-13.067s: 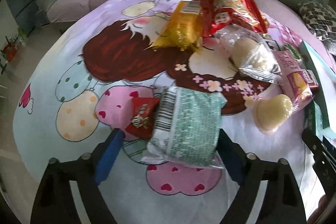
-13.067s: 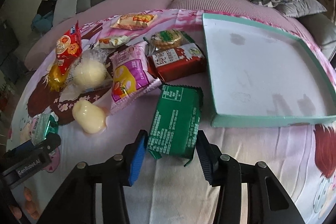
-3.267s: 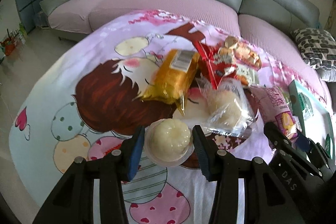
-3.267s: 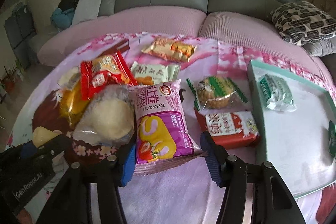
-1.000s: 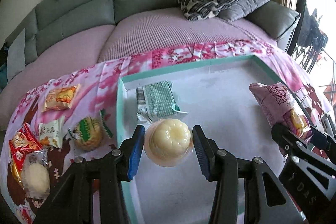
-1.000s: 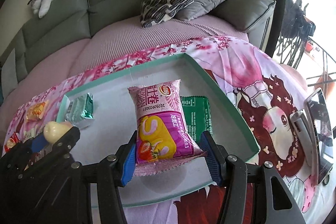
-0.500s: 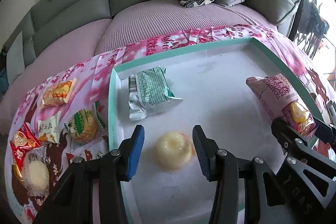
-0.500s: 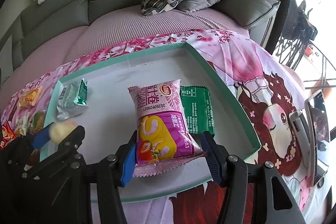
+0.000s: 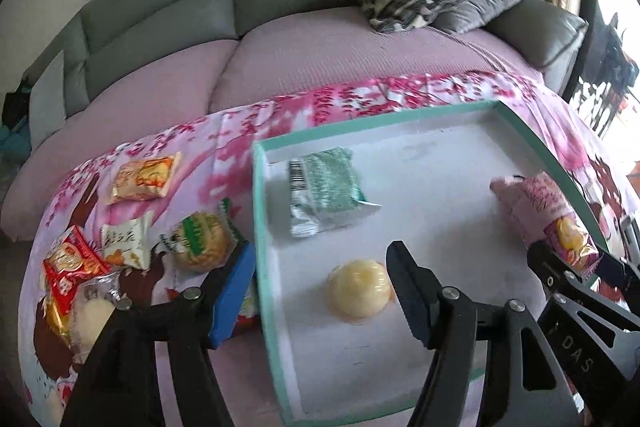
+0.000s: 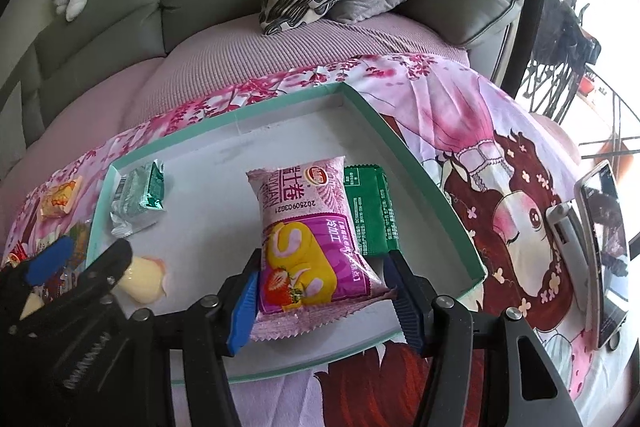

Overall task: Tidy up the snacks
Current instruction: 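Lower the pink pastry pack into the tray and open the right gripper while the left gripper withdraws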

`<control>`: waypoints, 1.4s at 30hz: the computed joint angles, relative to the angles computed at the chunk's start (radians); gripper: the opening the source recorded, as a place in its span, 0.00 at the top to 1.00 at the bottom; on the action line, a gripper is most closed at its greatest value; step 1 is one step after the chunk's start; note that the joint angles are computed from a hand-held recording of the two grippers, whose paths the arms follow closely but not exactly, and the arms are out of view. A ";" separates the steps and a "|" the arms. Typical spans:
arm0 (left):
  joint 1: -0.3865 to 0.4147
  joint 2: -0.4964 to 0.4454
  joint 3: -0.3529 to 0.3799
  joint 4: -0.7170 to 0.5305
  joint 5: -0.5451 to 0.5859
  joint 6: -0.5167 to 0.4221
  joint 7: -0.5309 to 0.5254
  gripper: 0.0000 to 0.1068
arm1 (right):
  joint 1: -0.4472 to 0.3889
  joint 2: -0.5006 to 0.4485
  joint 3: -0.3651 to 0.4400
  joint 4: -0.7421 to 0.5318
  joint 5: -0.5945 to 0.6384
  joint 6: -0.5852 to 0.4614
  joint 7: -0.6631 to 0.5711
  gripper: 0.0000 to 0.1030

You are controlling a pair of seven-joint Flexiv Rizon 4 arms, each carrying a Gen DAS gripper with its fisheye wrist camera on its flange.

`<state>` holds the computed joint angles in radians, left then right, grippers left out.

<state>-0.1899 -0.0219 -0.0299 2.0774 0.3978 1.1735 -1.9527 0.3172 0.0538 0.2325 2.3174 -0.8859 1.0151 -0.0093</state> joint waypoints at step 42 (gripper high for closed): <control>0.123 0.116 0.031 0.068 0.026 -0.090 -0.052 0.04 | 0.014 -0.003 0.011 -0.031 -0.042 -0.062 0.036 0.00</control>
